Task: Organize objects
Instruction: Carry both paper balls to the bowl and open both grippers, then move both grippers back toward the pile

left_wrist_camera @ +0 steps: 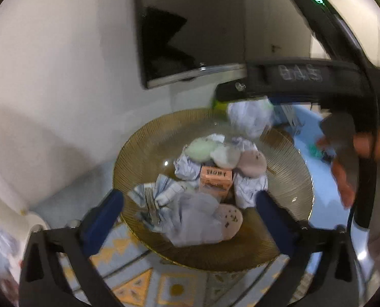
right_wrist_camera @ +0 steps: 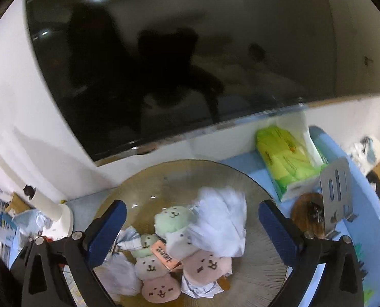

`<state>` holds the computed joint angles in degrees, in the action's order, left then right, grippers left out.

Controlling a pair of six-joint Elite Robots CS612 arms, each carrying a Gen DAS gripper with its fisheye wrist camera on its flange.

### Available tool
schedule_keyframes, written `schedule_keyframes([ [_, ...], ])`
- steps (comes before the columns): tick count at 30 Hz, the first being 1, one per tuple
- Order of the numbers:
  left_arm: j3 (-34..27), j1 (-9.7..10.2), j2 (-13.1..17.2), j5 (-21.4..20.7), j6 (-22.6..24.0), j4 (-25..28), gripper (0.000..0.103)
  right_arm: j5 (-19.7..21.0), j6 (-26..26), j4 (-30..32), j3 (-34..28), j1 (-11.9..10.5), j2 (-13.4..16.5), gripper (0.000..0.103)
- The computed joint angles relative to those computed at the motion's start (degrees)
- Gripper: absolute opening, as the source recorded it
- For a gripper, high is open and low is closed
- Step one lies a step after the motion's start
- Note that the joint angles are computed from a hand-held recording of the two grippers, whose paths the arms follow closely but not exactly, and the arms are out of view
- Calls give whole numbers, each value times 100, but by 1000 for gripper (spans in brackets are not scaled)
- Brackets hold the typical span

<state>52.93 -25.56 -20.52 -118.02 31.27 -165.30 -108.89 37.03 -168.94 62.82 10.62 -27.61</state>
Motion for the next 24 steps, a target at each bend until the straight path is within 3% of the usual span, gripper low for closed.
schedule_keyframes([
  [2,63,-3,17,10,105,-220,102,131,131,-42,74,-29,-30,103],
  [6,-102,42,89,-143,-121,125,102,168,378,-42,149,-16,-70,103],
  [9,-36,41,90,57,-181,-37,102,229,513,-16,150,20,-78,103],
  [13,15,65,81,181,-296,-69,102,626,711,-104,39,69,-8,103],
  [24,417,331,-230,287,-528,-481,102,476,80,322,-741,513,184,103],
])
